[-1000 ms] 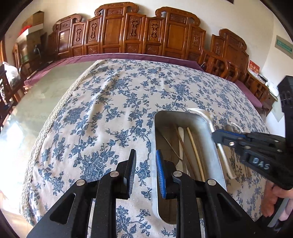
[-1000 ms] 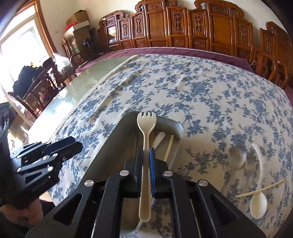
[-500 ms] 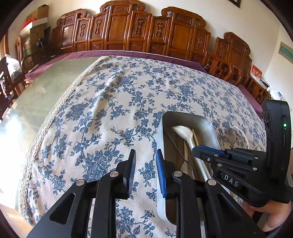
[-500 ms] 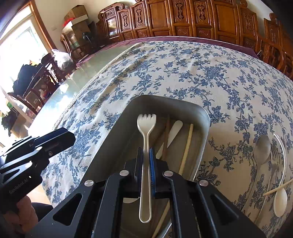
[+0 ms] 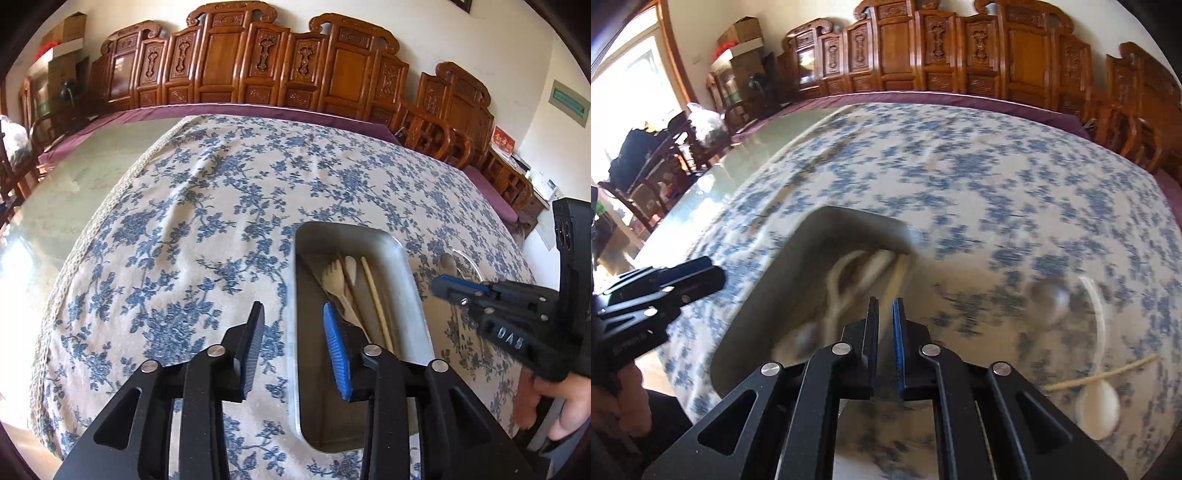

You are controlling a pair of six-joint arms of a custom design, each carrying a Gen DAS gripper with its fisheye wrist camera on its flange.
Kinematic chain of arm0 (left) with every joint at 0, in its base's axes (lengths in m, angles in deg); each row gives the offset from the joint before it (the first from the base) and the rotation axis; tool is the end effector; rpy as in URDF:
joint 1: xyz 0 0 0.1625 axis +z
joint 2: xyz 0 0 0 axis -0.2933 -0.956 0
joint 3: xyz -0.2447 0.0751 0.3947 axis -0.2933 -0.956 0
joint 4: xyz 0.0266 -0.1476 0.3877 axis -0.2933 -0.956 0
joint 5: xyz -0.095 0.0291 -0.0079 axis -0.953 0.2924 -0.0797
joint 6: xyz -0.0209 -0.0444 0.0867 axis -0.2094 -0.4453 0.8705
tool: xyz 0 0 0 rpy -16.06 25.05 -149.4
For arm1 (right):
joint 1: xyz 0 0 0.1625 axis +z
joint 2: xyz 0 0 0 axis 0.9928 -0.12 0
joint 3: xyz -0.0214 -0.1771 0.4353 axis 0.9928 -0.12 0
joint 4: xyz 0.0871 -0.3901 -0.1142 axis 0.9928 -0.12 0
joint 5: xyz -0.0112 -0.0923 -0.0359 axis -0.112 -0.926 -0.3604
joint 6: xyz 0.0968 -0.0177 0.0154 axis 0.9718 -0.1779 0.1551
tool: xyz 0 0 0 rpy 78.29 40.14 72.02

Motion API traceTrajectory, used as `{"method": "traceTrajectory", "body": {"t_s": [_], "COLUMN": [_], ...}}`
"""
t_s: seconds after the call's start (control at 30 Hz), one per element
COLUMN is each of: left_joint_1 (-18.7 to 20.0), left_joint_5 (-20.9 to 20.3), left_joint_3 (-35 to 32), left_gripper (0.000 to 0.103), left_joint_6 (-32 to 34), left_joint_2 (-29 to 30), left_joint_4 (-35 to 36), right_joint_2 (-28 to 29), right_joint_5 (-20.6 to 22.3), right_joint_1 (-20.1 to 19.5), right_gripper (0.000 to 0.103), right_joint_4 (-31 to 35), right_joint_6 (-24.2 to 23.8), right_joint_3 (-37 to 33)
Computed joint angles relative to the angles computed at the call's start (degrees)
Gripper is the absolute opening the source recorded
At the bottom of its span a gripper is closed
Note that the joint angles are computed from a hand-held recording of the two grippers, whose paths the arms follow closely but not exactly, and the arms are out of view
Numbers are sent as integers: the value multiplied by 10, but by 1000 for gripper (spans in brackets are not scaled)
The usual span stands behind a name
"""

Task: Organize utensils
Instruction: 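Reach the right gripper into the pile and grasp a wooden chopstick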

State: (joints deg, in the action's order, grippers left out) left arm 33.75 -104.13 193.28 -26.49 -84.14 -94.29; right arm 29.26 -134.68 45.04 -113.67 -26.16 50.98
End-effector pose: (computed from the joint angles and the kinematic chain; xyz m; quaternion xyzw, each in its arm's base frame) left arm -0.0305 -0.2240 0.2977 0.1210 0.8992 -0.3137 0.2799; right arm 0.3281 -0.2948 0.0060 0.2656 -0.9105 0.1982 0.2471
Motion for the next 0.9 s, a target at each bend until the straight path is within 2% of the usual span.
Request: {"method": "traceTrajectory", "body": {"t_s": [0.13, 0.3, 0.37, 0.5, 0.73, 0.9], "left_joint_1": [-15, -13, -8, -11, -12, -16], "left_joint_5": [-12, -22, -26, -31, -34, -39], "left_joint_3": [10, 27, 36, 53, 78, 92], "left_gripper": [36, 37, 37, 37, 37, 37], "left_joint_6": [0, 12, 23, 29, 33, 38], "left_joint_2": [12, 36, 54, 88, 155, 194], "left_joint_4": [-20, -75, -113, -169, -261, -319], "right_joint_2": [-28, -62, -75, -89, -96, -100], "right_joint_5": [-45, -95, -108, -128, -120, -87], "right_joint_1": [-26, -66, -87, -124, -187, -218], "right_gripper": [10, 20, 28, 30, 41, 46], "right_joint_4": [-14, -48, -63, -82, -126, -147], "right_joint_6": [-21, -47, -51, -48, -7, 15], "right_joint_3": [32, 74, 89, 108, 136, 143]}}
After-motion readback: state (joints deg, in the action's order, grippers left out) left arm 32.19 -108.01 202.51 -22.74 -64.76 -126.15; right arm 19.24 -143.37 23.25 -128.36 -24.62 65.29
